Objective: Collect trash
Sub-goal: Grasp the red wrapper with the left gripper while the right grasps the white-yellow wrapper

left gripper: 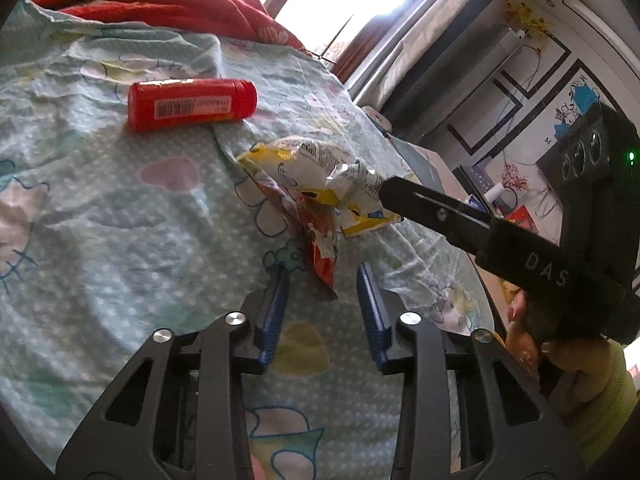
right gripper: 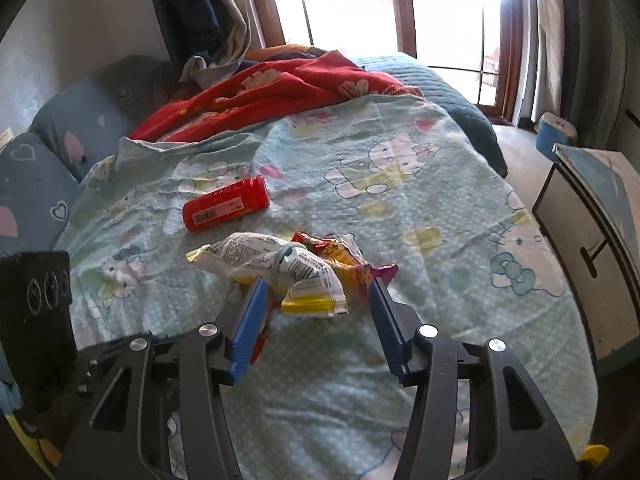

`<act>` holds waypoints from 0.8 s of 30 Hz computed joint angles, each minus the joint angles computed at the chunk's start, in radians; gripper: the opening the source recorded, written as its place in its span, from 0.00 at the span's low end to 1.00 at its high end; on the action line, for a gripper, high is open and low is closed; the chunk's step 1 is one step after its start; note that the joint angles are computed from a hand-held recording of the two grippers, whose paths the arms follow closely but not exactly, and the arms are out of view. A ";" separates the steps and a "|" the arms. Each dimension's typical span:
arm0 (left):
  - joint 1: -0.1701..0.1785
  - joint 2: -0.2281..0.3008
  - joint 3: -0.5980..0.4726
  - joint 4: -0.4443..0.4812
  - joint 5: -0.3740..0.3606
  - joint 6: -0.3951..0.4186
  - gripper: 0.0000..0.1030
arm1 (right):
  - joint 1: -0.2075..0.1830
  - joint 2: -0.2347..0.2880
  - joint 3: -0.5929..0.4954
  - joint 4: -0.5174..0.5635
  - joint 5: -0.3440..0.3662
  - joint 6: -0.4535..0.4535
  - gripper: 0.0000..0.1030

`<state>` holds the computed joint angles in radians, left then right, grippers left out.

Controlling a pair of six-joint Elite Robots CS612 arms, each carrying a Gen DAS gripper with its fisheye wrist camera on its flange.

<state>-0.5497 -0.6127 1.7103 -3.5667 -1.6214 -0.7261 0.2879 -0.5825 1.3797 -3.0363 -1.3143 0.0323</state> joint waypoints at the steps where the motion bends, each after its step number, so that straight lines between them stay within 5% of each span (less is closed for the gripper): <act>1: 0.001 0.001 -0.003 0.001 -0.004 -0.001 0.24 | 0.001 0.003 -0.005 0.003 -0.001 -0.001 0.48; 14: 0.016 0.018 -0.012 -0.003 -0.051 -0.037 0.02 | 0.002 0.023 -0.026 0.031 0.020 0.034 0.31; 24: 0.003 0.013 0.017 -0.060 -0.045 -0.027 0.00 | -0.012 -0.014 0.069 -0.078 0.043 0.142 0.29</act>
<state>-0.5463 -0.6002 1.7274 -3.6264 -1.6659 -0.7527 0.2763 -0.5965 1.4488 -3.1147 -1.2715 0.1748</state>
